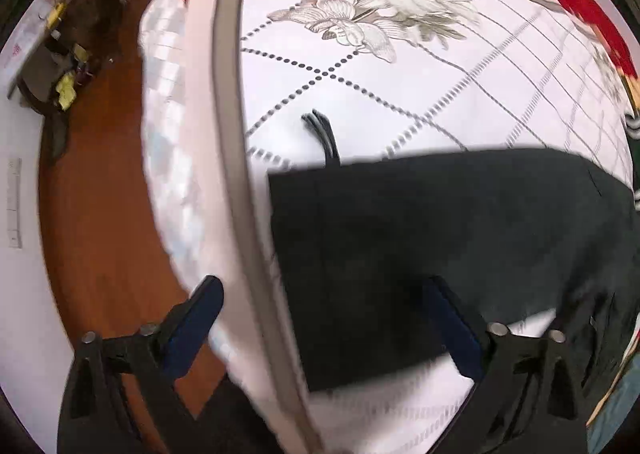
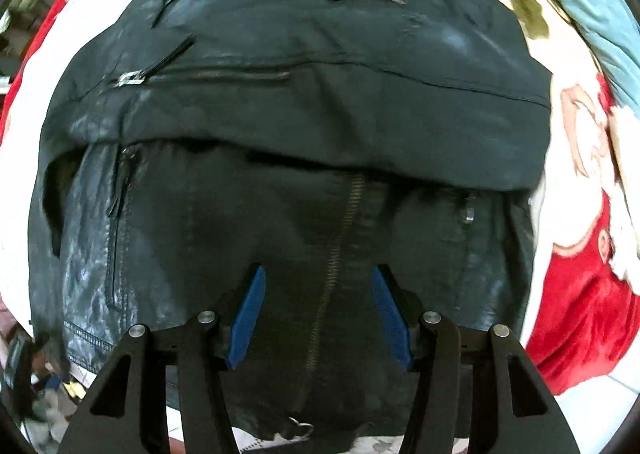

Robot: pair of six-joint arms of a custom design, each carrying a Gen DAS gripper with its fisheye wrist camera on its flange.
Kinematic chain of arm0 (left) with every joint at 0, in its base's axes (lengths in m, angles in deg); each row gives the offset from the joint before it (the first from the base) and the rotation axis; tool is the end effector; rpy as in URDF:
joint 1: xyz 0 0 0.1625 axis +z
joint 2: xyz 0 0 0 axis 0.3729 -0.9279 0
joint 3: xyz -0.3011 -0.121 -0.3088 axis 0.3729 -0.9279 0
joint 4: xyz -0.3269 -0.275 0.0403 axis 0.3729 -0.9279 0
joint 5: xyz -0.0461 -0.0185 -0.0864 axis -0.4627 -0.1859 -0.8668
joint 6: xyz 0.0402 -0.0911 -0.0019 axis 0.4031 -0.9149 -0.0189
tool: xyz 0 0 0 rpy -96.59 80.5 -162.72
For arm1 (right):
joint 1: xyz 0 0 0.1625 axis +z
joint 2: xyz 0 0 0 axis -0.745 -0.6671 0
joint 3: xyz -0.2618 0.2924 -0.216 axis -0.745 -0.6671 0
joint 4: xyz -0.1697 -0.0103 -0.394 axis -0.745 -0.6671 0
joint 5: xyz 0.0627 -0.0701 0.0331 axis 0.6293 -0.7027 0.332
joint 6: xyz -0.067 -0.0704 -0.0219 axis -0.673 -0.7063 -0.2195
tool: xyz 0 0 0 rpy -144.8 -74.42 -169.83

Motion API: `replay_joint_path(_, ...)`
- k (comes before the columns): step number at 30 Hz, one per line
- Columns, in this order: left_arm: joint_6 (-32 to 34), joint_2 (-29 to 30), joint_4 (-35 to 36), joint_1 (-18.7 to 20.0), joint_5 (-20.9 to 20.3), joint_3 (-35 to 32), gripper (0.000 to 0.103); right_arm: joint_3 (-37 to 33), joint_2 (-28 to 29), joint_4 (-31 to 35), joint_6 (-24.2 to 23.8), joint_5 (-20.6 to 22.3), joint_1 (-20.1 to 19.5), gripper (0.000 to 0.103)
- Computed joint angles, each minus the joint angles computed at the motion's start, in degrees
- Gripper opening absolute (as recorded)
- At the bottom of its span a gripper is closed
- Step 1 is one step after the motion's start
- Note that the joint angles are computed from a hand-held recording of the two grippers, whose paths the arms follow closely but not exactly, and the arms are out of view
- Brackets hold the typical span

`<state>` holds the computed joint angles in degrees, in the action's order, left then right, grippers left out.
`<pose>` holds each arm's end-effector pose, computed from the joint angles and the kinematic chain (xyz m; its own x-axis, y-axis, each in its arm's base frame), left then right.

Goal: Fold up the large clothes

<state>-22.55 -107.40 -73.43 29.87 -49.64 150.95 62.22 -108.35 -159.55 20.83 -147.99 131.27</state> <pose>-0.1975 -0.5653 0.1962 -0.5190 -0.7050 -0.4833 -0.4441 0.7055 -0.5523 -0.0024 -0.5492 0.3464 -0.6668 0.3318 0.6673 0.2395 0.9433 -0.2297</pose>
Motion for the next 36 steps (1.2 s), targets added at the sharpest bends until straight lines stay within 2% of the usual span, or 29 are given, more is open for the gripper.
replay_joint_path(1,2.96,0.63,-2.07,0.95,1.03,-0.16,0.071,0.35,0.34,-0.41,-0.36,0.1,0.13,0.058)
replay_joint_path(2,4.16,1.28,-1.74,1.28,1.77,-0.85,0.069,0.74,0.57,-0.76,-0.7,-0.03,0.12,0.058)
replay_joint_path(3,4.3,1.7,-0.46,1.13,2.77,-1.4,0.059,0.79,0.86,-1.02,-0.87,-0.02,0.18,0.058)
replay_joint_path(4,3.57,2.31,2.37,0.83,3.86,-2.58,0.053,0.99,1.0,-1.65,-1.74,0.04,-0.15,0.058)
replay_joint_path(5,2.26,2.96,5.95,0.34,4.78,-3.85,0.037,1.02,1.18,-1.98,-2.33,0.02,-0.42,0.058)
replay_joint_path(6,1.8,3.65,7.55,-0.23,5.21,-4.54,0.027,1.2,1.28,-2.24,-2.41,0.0,-0.34,0.058)
replay_joint_path(9,2.55,2.09,10.39,-1.08,5.83,-4.64,0.015,1.72,1.92,-2.62,-1.17,-0.14,0.67,0.058)
replay_joint_path(12,4.24,1.08,13.19,-2.57,4.96,-5.12,0.013,-0.06,3.41,-0.85,1.67,0.3,2.07,0.058)
replay_joint_path(15,6.66,0.04,13.96,-3.09,4.79,-5.71,0.011,-0.67,3.43,-0.61,2.2,0.64,2.16,0.058)
replay_joint_path(16,6.81,-0.45,14.42,-3.42,5.6,-5.92,0.01,-0.88,3.32,-0.43,2.2,0.8,2.04,0.058)
replay_joint_path(17,4.57,0.6,15.58,-5.8,5.78,-6.47,0.01,-1.08,3.15,-0.35,2.28,1.05,1.92,0.058)
replay_joint_path(19,3.5,0.73,16.69,-7.27,8.91,-7.29,0.009,-1.43,2.9,-0.25,2.4,1.25,1.8,0.058)
replay_joint_path(21,4.18,0.88,16.5,-6.62,12.04,-8.39,0.009,-1.87,2.67,0.06,2.66,1.47,1.65,0.058)
replay_joint_path(23,7.97,0.14,11.91,-4.35,14.43,-7.6,0.009,-2.31,2.56,0.56,3.06,1.83,1.63,0.058)
replay_joint_path(25,13.64,0.73,5.84,-0.85,12.89,-7.12,0.01,-3.24,2.69,1.37,3.37,2.14,1.62,0.058)
replay_joint_path(28,15.23,-0.83,-3.1,3.64,6.87,-4.31,0.015,-3.71,1.88,2.75,3.42,3.04,1.09,0.058)
replay_joint_path(30,16.15,-4.16,-12.62,4.03,5.81,0.25,0.017,-4.04,1.73,3.61,4.13,3.99,0.85,0.058)
replay_joint_path(32,16.38,-7.47,-20.83,3.17,5.42,4.61,0.035,-3.97,1.7,3.87,5.14,4.38,1.27,0.058)
replay_joint_path(33,16.36,-9.27,-25.9,2.55,4.57,7.2,0.067,-3.53,1.74,3.47,5.45,4.53,1.21,0.058)
replay_joint_path(34,16.49,-10.55,-30.17,1.96,3.93,9.32,0.094,-3.2,1.82,3.35,6.1,4.67,1.41,0.058)
replay_joint_path(36,15.08,-12.77,-37.1,0.05,3.61,13.64,0.096,-3.44,1.95,4.06,7.37,5.04,1.33,0.058)
